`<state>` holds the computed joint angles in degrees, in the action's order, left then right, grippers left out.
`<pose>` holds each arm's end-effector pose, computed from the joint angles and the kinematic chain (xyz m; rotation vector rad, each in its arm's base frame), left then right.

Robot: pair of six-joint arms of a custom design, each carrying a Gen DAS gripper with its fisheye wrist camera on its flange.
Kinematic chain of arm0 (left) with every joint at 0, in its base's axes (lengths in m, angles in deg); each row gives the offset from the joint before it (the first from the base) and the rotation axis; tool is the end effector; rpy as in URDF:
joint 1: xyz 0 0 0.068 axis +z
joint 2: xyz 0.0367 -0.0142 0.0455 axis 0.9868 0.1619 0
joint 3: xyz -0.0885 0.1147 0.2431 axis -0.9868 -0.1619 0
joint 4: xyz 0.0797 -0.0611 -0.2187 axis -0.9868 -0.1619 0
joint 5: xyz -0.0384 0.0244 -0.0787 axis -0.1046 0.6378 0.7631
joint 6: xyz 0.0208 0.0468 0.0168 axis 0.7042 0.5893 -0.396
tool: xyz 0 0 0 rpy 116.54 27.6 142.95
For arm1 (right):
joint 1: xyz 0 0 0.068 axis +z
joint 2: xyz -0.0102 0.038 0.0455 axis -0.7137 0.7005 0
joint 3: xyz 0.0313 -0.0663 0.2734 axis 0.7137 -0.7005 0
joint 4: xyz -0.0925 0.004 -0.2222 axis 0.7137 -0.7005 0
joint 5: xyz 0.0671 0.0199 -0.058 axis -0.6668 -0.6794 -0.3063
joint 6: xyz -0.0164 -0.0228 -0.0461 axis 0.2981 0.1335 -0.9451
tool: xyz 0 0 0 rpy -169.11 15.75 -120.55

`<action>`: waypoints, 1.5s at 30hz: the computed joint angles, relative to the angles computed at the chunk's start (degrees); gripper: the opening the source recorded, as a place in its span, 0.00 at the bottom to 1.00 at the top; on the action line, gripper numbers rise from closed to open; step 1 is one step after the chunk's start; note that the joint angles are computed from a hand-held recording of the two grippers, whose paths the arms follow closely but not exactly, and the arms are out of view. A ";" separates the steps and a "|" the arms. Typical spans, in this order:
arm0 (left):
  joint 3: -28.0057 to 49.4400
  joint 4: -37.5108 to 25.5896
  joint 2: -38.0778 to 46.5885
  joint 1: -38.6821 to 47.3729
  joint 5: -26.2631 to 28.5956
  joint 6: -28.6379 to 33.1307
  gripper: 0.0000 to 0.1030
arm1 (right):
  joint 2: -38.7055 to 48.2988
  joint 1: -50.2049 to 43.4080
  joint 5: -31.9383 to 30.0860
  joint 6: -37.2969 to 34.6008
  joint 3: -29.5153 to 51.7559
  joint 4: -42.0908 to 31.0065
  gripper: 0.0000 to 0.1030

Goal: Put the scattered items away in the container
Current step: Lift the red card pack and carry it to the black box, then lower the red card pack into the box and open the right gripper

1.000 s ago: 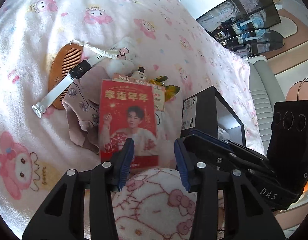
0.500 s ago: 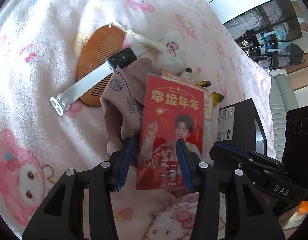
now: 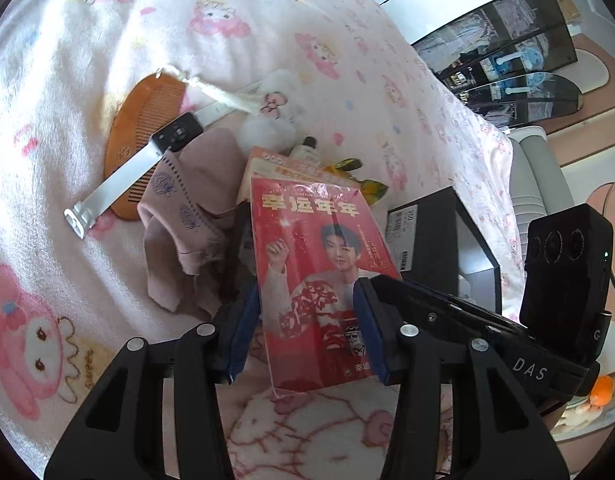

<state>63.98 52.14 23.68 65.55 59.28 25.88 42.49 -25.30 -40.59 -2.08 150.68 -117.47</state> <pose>0.2616 -0.0753 0.1876 -0.9214 2.3558 -0.7301 0.3982 0.1679 0.2403 -0.9503 2.7295 0.8843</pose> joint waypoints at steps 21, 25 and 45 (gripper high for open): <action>47.37 -17.67 24.52 -19.84 -6.28 7.50 0.43 | -11.89 -27.32 -7.14 -9.98 -2.45 -3.39 0.21; 61.65 -23.55 36.65 -21.15 -3.16 7.78 0.43 | -6.18 -32.79 -5.99 -13.91 1.52 -5.83 0.21; 103.65 -56.38 61.35 -24.16 -5.31 6.93 0.43 | 3.05 -39.68 1.35 -12.51 6.72 -2.01 0.21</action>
